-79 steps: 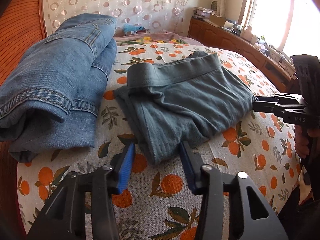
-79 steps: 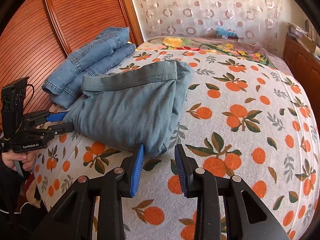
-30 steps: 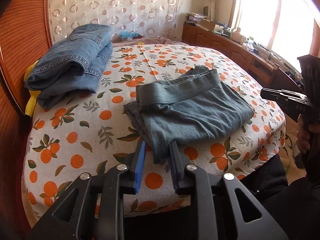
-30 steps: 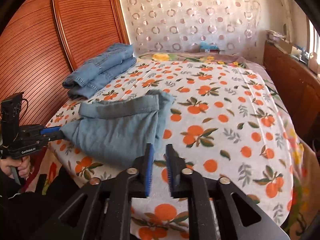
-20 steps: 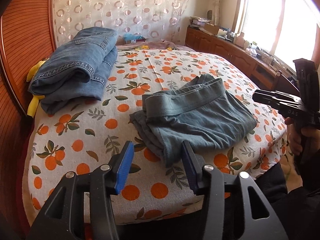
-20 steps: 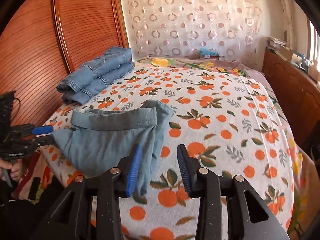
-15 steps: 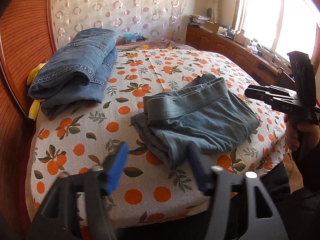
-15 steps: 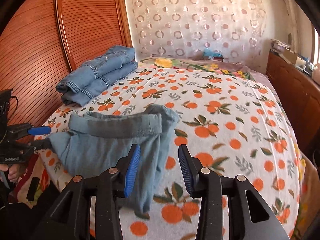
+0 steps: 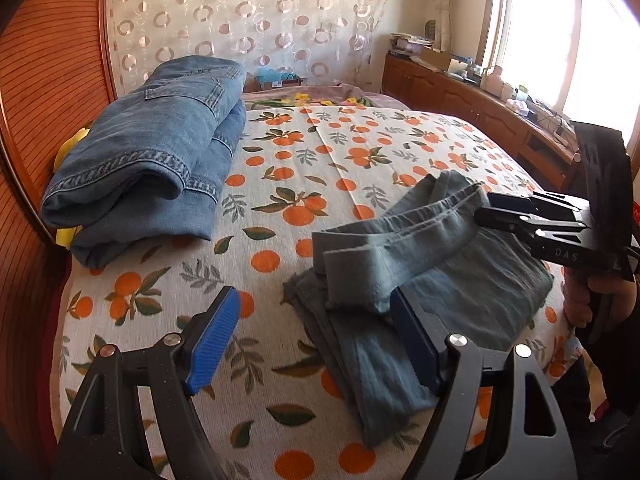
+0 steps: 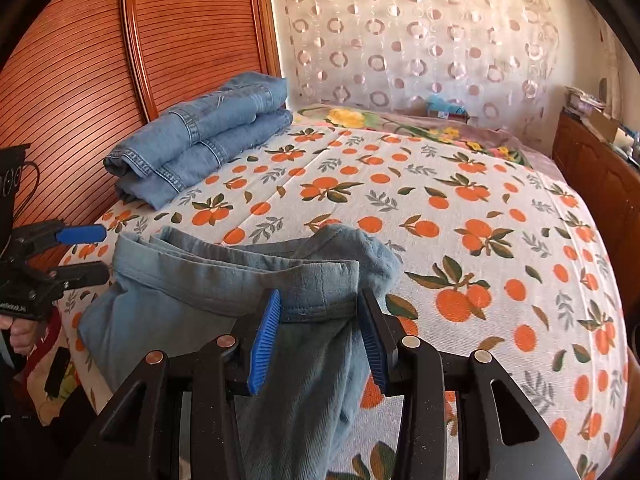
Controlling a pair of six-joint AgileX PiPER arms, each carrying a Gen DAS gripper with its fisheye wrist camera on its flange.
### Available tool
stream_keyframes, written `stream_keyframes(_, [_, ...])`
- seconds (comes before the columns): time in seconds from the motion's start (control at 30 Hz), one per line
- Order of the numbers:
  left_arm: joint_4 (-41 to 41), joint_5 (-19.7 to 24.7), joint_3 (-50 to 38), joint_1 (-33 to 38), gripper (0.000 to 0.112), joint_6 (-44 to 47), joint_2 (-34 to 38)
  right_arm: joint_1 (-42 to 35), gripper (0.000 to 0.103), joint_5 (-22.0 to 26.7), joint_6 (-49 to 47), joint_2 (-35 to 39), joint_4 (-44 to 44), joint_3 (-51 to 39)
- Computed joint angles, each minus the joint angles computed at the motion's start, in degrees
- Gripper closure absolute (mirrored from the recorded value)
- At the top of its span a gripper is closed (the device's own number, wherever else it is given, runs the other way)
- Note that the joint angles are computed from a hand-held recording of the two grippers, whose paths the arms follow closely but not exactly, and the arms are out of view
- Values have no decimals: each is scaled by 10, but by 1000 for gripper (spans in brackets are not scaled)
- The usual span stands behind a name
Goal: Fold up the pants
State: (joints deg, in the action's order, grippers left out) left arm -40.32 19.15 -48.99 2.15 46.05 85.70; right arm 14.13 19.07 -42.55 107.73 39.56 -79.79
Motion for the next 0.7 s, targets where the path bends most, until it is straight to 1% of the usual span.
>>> stream_keyframes(0.03, [6,0,-6,-1,38,-5,6,-3,62,3,-9,3,11,-1])
stream_keyframes(0.1, [-10,9,-21,1,44,15,24,-7,62,6,-20,8,29,-4])
stream_keyframes(0.17, [-22,25,-36,5,53,30,41,-1,62,-4,-11,8,22,0])
stream_keyframes(0.2, [-29,30,-42,5,54,37,48,2,62,-7,-5,10,13,-1])
stream_keyframes(0.23, [-40,33,-45,7,57,50,52,1,62,-5,-15,10,22,-1])
stream_keyframes(0.3, [-69,47,-54,13,66,77,61,-4,62,0,-33,13,46,-2])
stream_keyframes(0.37, [-107,65,-62,21,87,111,69,-10,62,6,-54,12,73,2])
stream_keyframes(0.4, [-118,66,-66,19,89,118,73,-11,62,8,-58,13,79,1])
stream_keyframes(0.43, [-118,58,-65,15,91,116,72,-10,62,6,-58,11,77,3])
stream_keyframes(0.47, [-109,48,-65,10,94,105,70,-7,66,4,-53,11,70,4])
stream_keyframes(0.5, [-102,43,-65,6,94,98,69,-4,71,-1,-50,9,64,6])
stream_keyframes(0.53, [-107,36,-63,4,96,102,66,-1,73,-11,-50,5,63,13])
stream_keyframes(0.57, [-117,30,-61,3,99,111,63,1,78,-18,-64,3,77,18])
stream_keyframes(0.67, [-120,18,-62,1,100,109,63,-6,84,-27,-136,-7,157,39])
stream_keyframes(0.7, [-119,17,-65,1,100,109,65,-7,88,-29,-156,-9,180,44])
